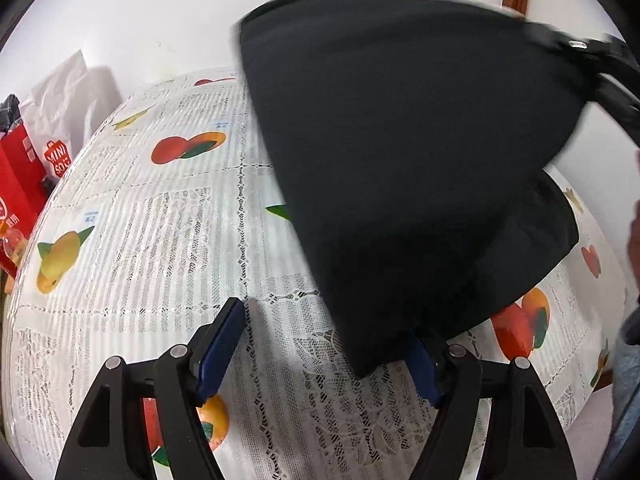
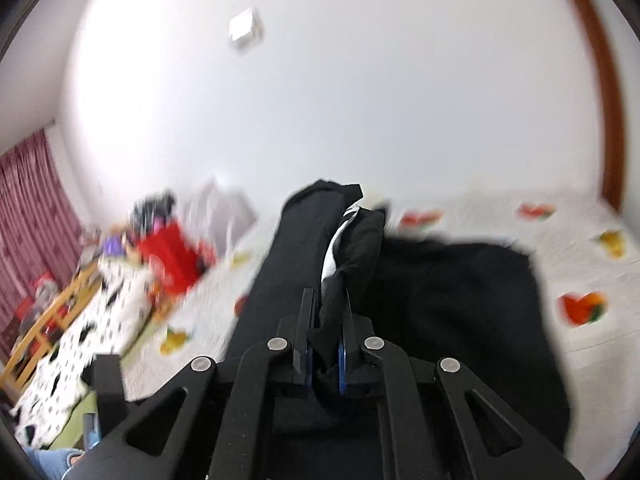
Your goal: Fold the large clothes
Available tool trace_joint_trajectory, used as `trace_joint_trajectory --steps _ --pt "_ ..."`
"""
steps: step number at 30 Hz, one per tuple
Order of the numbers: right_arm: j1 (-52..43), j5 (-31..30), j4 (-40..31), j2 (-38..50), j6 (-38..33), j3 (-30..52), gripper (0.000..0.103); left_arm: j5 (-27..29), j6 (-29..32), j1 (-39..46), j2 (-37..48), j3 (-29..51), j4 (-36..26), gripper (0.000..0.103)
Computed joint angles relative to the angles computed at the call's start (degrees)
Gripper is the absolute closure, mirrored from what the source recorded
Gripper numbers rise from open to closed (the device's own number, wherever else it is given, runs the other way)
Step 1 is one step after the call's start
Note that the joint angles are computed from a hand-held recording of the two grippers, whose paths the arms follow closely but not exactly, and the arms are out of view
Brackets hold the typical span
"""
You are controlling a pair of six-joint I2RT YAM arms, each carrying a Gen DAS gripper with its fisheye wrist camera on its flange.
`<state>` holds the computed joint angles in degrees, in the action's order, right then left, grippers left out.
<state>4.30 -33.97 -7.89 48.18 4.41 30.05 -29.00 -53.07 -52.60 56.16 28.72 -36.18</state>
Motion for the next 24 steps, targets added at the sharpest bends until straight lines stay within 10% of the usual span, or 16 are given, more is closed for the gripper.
trace_joint_trajectory --steps 10,17,20,24 --pt "-20.7 -4.8 -1.8 11.6 -8.6 -7.0 0.092 -1.8 1.0 -3.4 5.7 3.0 0.0 0.027" --pt "-17.4 -3.7 -1.2 16.4 -7.2 -5.0 0.052 1.8 2.5 -4.4 5.5 3.3 5.3 0.027" --pt "-12.1 2.6 -0.7 19.8 -5.6 -2.7 0.054 0.8 2.2 -3.3 11.0 5.3 6.6 0.027" --pt "-6.1 9.0 -2.0 18.2 -6.3 -0.7 0.091 -2.5 0.4 -4.9 17.2 9.5 3.6 0.023"
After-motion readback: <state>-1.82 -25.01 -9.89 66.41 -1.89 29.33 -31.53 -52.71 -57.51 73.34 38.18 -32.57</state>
